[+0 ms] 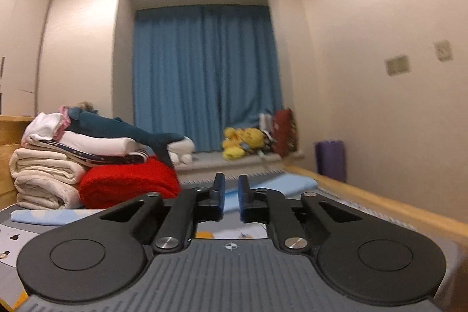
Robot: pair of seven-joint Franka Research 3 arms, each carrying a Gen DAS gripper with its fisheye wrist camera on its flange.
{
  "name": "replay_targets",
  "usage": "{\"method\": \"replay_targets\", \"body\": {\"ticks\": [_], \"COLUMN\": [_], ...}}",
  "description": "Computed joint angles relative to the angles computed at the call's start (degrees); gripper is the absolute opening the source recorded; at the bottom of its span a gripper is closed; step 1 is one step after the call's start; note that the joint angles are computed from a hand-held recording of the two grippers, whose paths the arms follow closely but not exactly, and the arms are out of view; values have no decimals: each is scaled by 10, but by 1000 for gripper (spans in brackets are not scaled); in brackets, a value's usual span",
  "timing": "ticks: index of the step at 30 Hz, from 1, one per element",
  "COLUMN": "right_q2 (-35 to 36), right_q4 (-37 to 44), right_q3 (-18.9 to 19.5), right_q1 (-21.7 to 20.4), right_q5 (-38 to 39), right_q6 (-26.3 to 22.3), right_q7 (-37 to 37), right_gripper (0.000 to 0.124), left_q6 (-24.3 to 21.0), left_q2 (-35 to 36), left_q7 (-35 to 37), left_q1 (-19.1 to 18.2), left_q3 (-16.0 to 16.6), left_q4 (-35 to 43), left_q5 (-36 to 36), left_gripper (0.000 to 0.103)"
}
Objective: Fold large clothes
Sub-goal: 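Move both grippers down to the yellow side edge of the jacket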
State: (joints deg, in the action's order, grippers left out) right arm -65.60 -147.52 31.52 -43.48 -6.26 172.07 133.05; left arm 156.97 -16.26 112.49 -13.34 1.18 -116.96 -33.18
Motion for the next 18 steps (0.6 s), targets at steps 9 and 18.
{"method": "replay_targets", "body": {"ticks": [9,18], "right_q2": [54,257], "right_q4": [-43,38], "right_q3": [23,-4], "right_q1": [43,84], "right_q5": [-8,-64], "right_q6": [-48,-110], "right_q7": [33,12], "right_gripper": [9,14], "left_q6": [-39,-149], "left_q2": [53,158], "left_q7": [-69,-220], "left_q1": [42,104], "left_q3": [-20,-62], "left_q4": [3,103], "left_q5": [55,169], "left_gripper": [17,23]}}
